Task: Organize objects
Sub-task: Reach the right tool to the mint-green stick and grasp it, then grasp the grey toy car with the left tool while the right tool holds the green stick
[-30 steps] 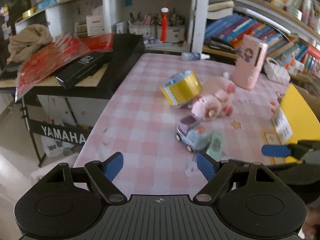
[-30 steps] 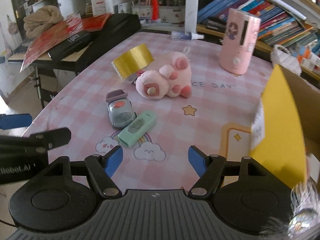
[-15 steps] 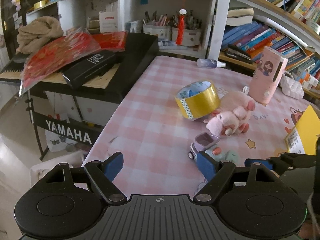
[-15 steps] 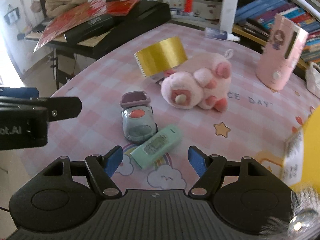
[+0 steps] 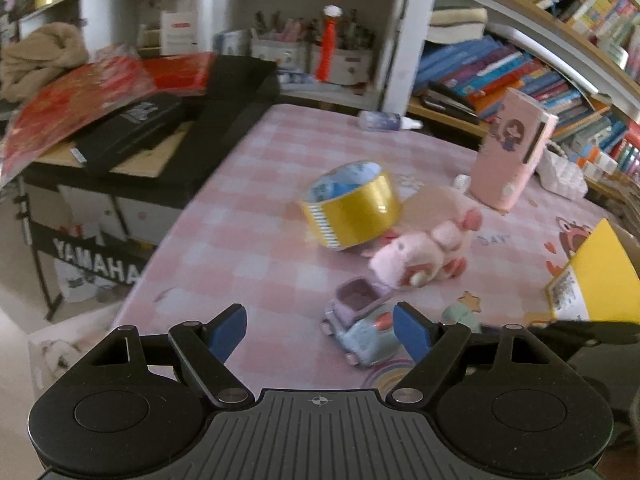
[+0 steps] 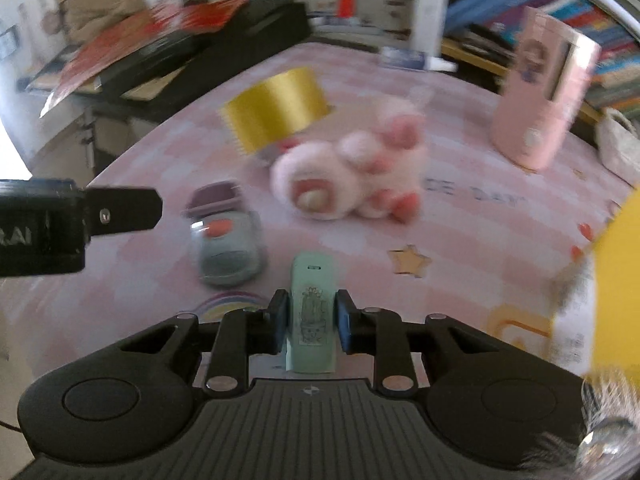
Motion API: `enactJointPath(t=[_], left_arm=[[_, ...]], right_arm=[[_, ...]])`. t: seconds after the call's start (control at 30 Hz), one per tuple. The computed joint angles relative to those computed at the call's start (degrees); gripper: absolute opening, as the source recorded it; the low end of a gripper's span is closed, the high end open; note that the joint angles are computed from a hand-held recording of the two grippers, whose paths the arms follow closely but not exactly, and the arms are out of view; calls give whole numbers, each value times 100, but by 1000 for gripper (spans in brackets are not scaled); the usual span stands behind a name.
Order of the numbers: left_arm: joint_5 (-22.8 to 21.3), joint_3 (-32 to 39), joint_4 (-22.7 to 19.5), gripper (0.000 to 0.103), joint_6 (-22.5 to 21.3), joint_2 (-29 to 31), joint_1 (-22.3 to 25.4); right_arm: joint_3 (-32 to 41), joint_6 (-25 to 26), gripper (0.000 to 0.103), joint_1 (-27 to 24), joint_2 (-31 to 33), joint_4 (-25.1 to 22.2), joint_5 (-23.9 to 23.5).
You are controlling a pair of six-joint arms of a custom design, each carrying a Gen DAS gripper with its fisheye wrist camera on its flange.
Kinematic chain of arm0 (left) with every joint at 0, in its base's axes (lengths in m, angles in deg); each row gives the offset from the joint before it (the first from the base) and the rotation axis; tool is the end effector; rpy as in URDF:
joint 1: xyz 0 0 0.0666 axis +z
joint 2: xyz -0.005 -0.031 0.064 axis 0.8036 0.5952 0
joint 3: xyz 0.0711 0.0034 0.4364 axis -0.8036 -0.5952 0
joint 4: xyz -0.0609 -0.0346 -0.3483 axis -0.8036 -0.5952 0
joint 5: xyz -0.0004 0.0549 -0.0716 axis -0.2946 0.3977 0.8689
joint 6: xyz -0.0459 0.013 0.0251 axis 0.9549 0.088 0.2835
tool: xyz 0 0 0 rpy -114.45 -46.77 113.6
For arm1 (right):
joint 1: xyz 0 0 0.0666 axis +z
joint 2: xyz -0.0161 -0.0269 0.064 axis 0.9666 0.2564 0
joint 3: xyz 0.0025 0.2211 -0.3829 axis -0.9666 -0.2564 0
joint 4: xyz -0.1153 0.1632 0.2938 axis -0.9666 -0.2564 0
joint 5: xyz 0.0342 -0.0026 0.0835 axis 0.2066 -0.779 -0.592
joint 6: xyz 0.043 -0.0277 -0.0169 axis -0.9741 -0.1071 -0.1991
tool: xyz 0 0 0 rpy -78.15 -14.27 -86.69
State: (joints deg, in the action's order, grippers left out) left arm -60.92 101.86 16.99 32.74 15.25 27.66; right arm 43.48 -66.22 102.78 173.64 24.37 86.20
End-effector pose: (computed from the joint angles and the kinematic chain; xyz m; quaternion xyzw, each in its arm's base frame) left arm 0.5387 -0.2571 0.4324 0.0508 0.9271 -0.0909 0.3600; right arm 0.5378 0.2737 0.4024 -0.0783 0.9390 0.0355 0.3330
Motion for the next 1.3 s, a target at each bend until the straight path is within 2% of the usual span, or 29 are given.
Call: enactJointPath(t=[0.1,0.23,0.33,0.47,0.7,1.07,1.13,1.17,1.2,1.3], left_arm=[[163,272,-133,81,-46,231,-45],[63,661,-449,80,-219,562,-134],[-2,920,-746,71,-284,791,-161],[119,1093,-986,60,-187,965,-146],[128,964,-840,57,-294,871,-145],[350,381,-223,55,-294,251,-102],[385,239,-103,52,-317,120,-104],[410,159,-34,47,-340,52,-106],[426,103,-9,37,-373,-1,-109],[500,-72,7,36,-349,-119,-103]], right_arm=[[-87,-75,23,-51,-119,126,299],[-151,-77,23,-137,-197,133,407],[-172,-74,23,-182,-210,110,423],[-179,-59,23,-203,-205,130,381],[-157,29,23,-206,-186,176,334],[-260,-212,23,-177,-299,310,280],[-310,-280,23,-162,-365,344,307],[-337,-311,23,-152,-400,359,323],[-373,-342,23,-139,-443,378,348],[-493,-426,23,-78,-577,440,439]])
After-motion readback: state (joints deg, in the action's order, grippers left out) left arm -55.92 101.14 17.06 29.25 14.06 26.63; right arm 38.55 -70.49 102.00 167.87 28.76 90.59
